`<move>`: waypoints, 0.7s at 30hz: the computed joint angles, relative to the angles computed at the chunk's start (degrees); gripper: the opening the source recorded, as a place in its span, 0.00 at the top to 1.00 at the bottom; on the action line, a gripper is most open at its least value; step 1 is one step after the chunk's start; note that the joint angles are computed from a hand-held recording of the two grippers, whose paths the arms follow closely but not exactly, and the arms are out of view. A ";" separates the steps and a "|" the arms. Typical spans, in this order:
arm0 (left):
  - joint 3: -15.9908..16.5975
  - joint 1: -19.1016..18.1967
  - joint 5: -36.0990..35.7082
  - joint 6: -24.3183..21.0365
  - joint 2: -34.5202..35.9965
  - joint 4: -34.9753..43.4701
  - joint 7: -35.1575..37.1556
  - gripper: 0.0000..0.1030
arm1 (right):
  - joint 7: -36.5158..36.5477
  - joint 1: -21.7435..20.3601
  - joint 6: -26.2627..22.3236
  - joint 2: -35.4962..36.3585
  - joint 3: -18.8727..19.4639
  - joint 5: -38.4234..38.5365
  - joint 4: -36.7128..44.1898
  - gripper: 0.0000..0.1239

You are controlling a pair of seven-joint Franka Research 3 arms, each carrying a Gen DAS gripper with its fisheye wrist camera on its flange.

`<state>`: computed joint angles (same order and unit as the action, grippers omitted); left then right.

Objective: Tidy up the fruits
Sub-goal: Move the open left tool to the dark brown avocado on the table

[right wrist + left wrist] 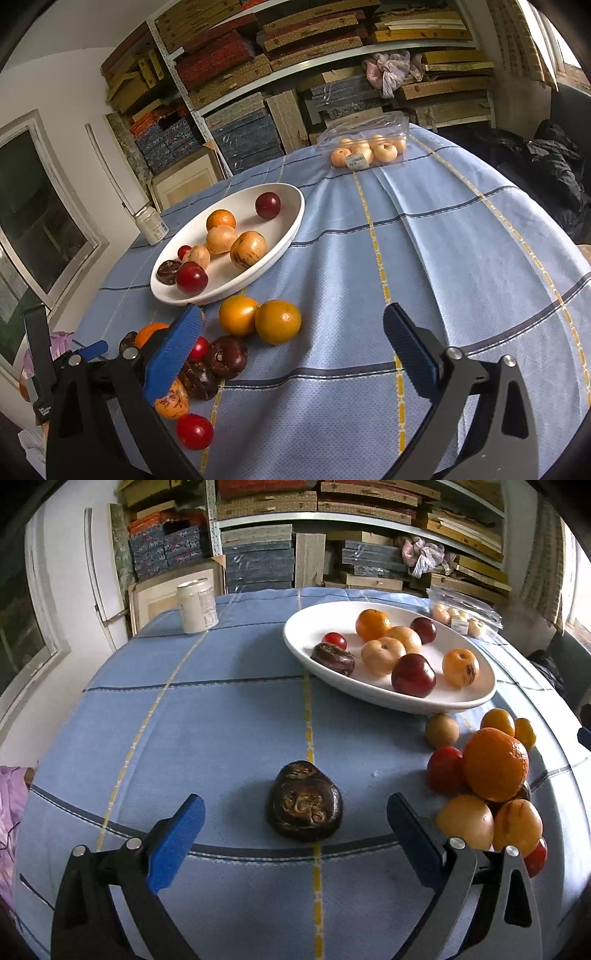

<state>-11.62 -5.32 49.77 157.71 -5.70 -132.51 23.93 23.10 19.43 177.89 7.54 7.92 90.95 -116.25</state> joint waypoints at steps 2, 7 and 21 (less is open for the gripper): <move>0.57 -0.22 -3.59 0.21 0.66 0.19 2.24 0.03 | 1.17 0.16 0.26 0.14 0.04 -1.43 -0.08 0.22; 1.62 0.32 -10.23 0.90 0.65 -0.73 3.69 0.03 | 5.52 -0.28 0.59 0.50 0.46 -5.64 -0.64 0.21; 0.89 0.53 -7.84 1.67 0.21 -0.82 4.08 0.30 | 9.13 -1.44 0.89 0.92 1.98 -11.07 -1.27 0.21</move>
<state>-10.73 -4.79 41.93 159.37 -5.48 -133.33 28.01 32.22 17.99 178.78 8.46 9.90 79.88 -117.52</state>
